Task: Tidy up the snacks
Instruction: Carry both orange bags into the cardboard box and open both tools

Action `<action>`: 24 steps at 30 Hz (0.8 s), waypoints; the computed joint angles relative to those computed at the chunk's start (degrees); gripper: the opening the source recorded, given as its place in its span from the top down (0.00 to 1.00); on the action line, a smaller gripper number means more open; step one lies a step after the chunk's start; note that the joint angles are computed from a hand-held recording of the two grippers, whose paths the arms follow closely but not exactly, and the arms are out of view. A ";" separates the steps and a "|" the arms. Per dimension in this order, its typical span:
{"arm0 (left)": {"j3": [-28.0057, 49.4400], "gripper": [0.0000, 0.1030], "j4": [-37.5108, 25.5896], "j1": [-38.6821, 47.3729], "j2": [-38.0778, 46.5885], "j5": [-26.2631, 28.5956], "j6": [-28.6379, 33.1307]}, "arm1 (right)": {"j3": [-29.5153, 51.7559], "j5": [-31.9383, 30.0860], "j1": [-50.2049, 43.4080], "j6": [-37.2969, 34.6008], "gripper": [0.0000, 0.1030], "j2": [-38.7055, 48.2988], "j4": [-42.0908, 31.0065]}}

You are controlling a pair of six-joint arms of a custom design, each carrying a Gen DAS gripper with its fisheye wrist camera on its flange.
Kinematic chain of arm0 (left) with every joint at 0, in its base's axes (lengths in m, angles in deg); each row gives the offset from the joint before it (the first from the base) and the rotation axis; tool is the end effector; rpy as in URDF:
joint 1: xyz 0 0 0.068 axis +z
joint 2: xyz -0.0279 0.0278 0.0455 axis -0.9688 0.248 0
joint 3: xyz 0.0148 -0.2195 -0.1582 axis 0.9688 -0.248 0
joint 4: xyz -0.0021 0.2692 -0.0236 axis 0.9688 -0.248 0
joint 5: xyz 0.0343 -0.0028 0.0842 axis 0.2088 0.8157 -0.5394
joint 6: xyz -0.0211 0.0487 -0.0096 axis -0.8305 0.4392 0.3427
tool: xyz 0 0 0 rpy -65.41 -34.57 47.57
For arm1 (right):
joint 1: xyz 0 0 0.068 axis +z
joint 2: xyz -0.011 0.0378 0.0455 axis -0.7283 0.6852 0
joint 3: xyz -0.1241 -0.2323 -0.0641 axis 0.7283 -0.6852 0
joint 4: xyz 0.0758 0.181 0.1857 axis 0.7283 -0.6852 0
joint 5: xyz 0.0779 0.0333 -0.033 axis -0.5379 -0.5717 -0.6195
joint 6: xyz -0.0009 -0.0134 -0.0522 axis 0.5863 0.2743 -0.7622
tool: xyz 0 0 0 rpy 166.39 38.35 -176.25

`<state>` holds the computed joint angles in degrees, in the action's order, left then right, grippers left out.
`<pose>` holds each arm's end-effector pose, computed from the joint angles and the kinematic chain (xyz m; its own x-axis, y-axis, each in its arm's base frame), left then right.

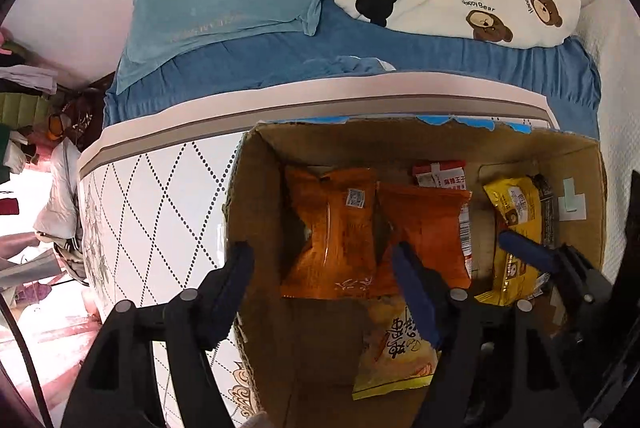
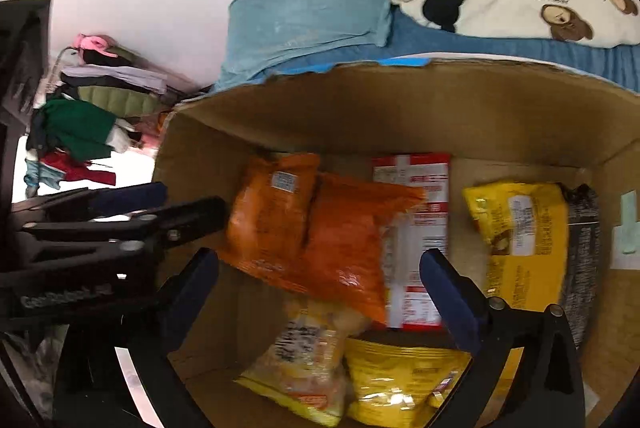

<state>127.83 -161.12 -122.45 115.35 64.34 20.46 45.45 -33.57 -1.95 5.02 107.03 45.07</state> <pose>0.1536 -0.1621 0.2937 -0.9963 -0.0855 -0.0087 -0.0857 0.9957 0.0354 0.2213 0.2367 0.2023 -0.9837 -0.1521 -0.0955 -0.1794 0.8609 0.4762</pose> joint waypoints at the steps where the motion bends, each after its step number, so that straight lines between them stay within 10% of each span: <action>1: -0.45 0.32 0.43 0.05 -0.32 0.26 -0.36 | -0.24 0.52 -0.19 -0.27 0.01 -0.52 -0.78; 24: 0.45 0.32 0.38 -28.91 -7.20 -8.47 -32.54 | -3.45 20.12 5.15 2.79 0.01 -24.27 -26.97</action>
